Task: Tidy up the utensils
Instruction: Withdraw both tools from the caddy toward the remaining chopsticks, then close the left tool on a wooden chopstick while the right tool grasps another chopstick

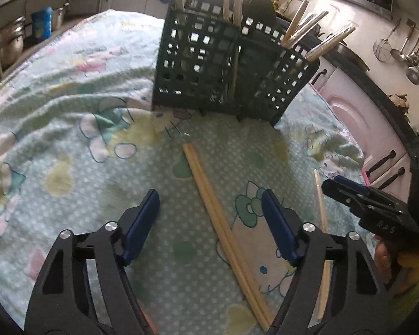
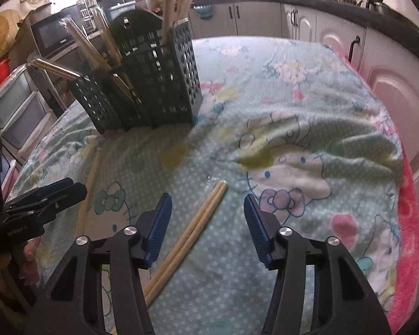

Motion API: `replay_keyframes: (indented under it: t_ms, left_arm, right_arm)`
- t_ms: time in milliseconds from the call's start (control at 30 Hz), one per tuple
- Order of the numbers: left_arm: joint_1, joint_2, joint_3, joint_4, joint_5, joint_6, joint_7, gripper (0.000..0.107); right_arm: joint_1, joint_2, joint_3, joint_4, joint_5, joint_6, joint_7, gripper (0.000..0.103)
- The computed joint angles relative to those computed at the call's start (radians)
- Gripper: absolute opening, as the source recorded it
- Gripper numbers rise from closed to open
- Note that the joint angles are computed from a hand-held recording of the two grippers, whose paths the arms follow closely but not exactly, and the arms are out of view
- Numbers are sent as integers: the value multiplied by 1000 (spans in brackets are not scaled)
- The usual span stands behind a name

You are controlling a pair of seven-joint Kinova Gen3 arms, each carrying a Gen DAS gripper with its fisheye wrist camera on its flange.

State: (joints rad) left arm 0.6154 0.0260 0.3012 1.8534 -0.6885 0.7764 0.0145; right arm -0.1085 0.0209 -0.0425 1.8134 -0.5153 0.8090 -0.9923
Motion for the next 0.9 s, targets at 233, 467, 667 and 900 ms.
replay_keyframes:
  t_ms: [233,467,667,900]
  left_arm:
    - [-11,17,-17,-22,37,-17,-48,56]
    - [-7,66,-42,-84,58,36,-98,46]
    - [23,118,-72,-155,52,118,-138,41]
    - [37,126,-103,-172,54,140,-150,13]
  right_arm:
    - [-3,52,-13,-42,32,37,-42,39]
    - [-29,81,-35,-76,103,23,-115,35]
    - [-56,87,-50,-85,165,-5,-160,22]
    - [-34,100,-54,-113,100,32,-123,11]
